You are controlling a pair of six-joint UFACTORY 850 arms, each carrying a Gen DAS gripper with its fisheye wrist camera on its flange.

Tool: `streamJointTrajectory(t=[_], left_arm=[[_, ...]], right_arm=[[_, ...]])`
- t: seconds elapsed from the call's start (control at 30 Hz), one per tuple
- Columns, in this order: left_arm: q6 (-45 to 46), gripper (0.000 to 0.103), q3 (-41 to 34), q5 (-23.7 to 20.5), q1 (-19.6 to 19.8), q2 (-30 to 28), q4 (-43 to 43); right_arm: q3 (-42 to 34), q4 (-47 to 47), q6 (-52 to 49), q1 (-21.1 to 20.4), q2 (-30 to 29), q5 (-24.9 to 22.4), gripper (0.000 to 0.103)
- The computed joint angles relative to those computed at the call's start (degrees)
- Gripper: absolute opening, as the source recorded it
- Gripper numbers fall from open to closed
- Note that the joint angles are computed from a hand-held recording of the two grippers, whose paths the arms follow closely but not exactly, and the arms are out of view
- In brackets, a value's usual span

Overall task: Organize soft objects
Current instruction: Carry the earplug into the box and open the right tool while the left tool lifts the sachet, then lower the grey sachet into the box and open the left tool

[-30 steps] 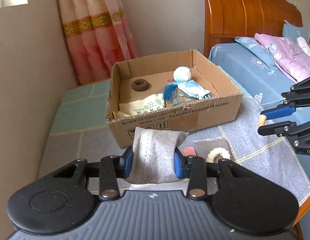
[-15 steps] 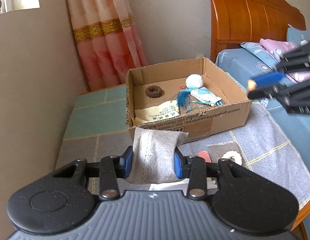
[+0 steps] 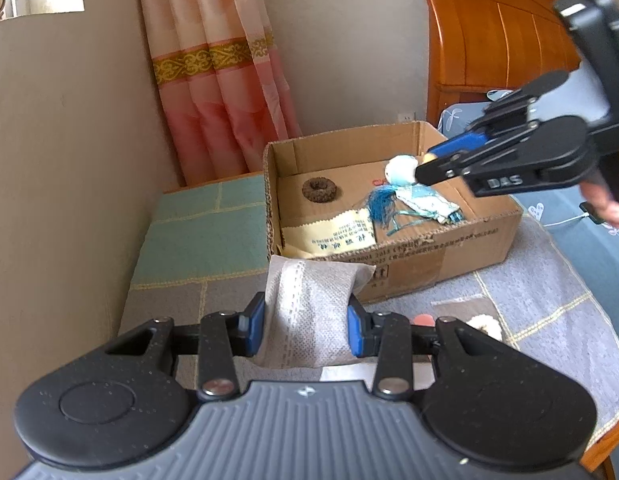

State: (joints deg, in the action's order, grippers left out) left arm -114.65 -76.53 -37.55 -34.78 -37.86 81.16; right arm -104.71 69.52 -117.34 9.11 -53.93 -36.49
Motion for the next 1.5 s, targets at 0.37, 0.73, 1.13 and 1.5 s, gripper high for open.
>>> streamJointTrajectory(t=[0.37, 0.73, 1.13, 1.5], left_arm=[[1.9, 0.038, -2.0, 0.0, 1.3, -1.1, 0.5], [8.1, 0.038, -8.1, 0.8, 3.8, -4.1, 0.3], [9.6, 0.1, -21.0, 3.2, 7.0, -11.4, 3.4], [9.8, 0.101, -17.4, 1.4, 5.3, -9.0, 1.8]], right_arm=[[-19.8, -13.4, 22.2, 3.6, -11.9, 1.8, 0.028], [-23.4, -15.6, 31.6, 2.4, -14.0, 2.4, 0.092], [-6.0, -3.7, 16.8, -0.4, -3.0, 7.3, 0.103], [1.1, 1.4, 11.4, -1.9, 1.7, 6.9, 0.103]])
